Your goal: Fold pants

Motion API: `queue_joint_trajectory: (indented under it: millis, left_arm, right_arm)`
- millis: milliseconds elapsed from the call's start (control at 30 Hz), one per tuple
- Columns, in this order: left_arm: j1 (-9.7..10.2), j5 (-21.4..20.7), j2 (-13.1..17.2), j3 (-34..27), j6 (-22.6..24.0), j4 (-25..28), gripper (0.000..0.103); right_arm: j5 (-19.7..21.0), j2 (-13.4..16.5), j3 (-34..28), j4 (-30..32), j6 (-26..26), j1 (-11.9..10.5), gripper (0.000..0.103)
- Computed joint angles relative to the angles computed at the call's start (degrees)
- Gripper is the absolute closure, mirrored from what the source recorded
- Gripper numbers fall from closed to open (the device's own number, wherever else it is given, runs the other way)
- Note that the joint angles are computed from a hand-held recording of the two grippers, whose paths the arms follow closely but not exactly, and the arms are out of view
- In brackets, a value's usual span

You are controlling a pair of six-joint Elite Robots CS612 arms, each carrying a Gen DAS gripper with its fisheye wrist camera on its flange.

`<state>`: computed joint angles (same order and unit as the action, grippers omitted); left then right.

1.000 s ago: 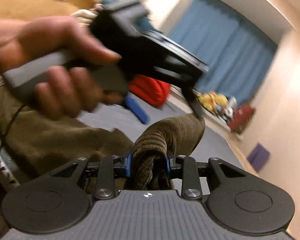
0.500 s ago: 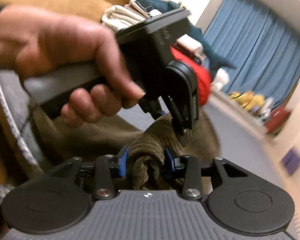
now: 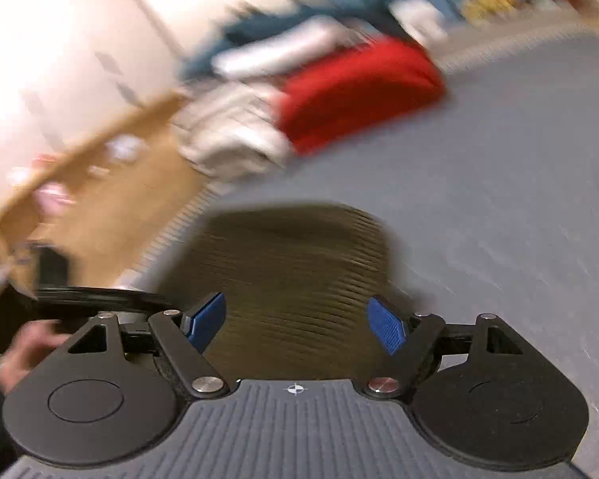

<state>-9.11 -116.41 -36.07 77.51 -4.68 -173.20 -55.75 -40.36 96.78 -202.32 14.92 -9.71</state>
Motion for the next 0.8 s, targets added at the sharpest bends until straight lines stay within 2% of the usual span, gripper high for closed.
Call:
queue_joint_trajectory:
  millis: [100, 133, 167, 233, 300, 400, 467, 533, 567, 600, 633, 667, 700, 800]
  left_arm:
    - [1.30, 4.63, -0.22, -0.09, -2.79, 2.97, 0.073]
    - [1.60, 5.58, -0.16, -0.31, -3.88, 3.66, 0.066]
    - [1.83, 5.89, 0.14, -0.74, -4.92, 4.52, 0.042]
    - [1.97, 5.71, 0.72, -1.84, -5.67, 7.11, 0.010]
    - [1.84, 5.43, 1.19, -3.08, -4.81, 10.69, 0.010]
    - [2.45, 1.97, 3.07, -5.86, -6.58, 15.61, 0.010]
    - [2.67, 0.11, 4.05, -6.70, -7.87, 17.01, 0.010]
    - [3.20, -3.37, 5.52, -8.21, -9.96, 17.77, 0.010]
    - [3.41, -4.68, 6.16, -8.78, -10.67, 17.75, 0.010]
    - [3.56, -5.48, 6.68, -9.29, -11.05, 17.78, 0.011]
    - [3.46, -5.86, 6.66, -9.15, -11.47, 17.37, 0.015]
    - [3.48, -6.64, 6.82, -9.22, -11.50, 16.96, 0.024]
    - [3.41, -7.37, 6.94, -9.22, -11.29, 16.46, 0.025]
    - [2.20, -3.23, 5.85, -7.84, -8.94, 15.04, 0.035]
  right_arm:
    - [0.78, 1.37, -2.74, 9.73, 0.02, 0.27, 0.022]
    - [1.45, 1.91, -3.61, 11.47, 0.16, 0.41, 0.022]
    - [1.85, 2.32, -4.14, 12.77, 0.25, 0.77, 0.021]
    - [2.36, 2.60, -5.00, 15.12, -0.05, 1.40, 0.018]
    - [2.41, 3.37, -6.96, 18.49, -0.81, 2.12, 0.015]
    - [1.20, 3.99, -8.94, 22.67, -0.94, 2.91, 0.013]
    - [1.02, 4.26, -9.23, 23.92, -0.35, 3.33, 0.013]
    - [2.53, 4.97, -10.25, 25.47, -0.10, 3.38, 0.015]
    - [3.21, 5.67, -11.10, 25.80, -0.02, 3.69, 0.017]
    - [3.84, 5.83, -11.21, 25.81, -0.26, 3.74, 0.024]
    - [3.26, 5.84, -11.16, 25.47, -0.47, 3.96, 0.029]
    - [1.90, 5.79, -10.93, 24.56, -0.67, 4.25, 0.036]
    - [1.04, 5.83, -10.67, 23.37, -0.54, 4.42, 0.039]
    - [-0.02, 5.94, -10.10, 19.90, 0.50, 4.67, 0.059]
